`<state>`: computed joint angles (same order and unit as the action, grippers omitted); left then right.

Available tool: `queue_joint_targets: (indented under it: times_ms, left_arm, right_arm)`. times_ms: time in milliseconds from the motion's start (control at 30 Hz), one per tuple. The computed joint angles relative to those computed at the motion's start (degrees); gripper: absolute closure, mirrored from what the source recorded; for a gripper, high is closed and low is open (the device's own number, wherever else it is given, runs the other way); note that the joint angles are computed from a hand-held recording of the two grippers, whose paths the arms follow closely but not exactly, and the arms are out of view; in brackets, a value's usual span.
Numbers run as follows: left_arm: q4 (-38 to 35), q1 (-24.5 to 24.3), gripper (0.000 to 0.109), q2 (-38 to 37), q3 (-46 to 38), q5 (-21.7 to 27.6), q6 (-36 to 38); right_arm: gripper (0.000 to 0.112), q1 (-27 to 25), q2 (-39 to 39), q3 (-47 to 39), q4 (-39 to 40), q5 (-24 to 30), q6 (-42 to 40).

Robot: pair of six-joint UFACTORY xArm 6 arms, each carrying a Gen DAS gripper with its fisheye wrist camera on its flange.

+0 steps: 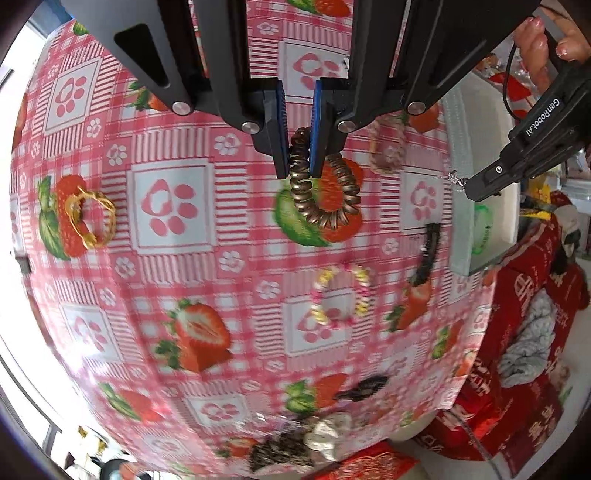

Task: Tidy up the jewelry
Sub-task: 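Grasp the brown coiled hair tie with the right tool while the left grasps a silver charm, then carry the hair tie with the right tool into the tray while the left releases the charm there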

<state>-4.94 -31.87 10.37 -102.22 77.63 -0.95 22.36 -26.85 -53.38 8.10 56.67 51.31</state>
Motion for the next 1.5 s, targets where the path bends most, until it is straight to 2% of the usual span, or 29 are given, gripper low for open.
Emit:
queue_joint_targets:
  times_ms: [400, 767, 1067, 1233, 1500]
  left_arm:
    - [4.1, 8.96, 0.1, -4.84, 2.75, -0.27, -0.95]
    - [5.89, 15.89, 0.1, 1.34, -3.31, -2.49, 0.7]
    - [5.64, 17.08, 0.1, 10.86, -12.39, -1.95, 1.45]
    - [6.15, 17.14, 0.1, 14.56, -15.66, -1.05, 1.58]
    - [8.31, 16.59, 0.1, 16.36, -16.68, -0.94, 2.11]
  right_arm:
    - [0.101, 5.46, 13.8, -15.38, 1.37, -2.25, -5.53]
    - [0.101, 9.86, 31.32, -35.25, 3.9, -1.43, -11.61]
    - [0.101, 11.21, 42.26, -47.95, 5.53, 3.41, -14.52]
    - [0.101, 11.6, 45.22, -50.43, 6.55, 4.77, -15.4]
    - [0.101, 11.87, 47.08, -50.92, 6.94, 5.79, -16.11]
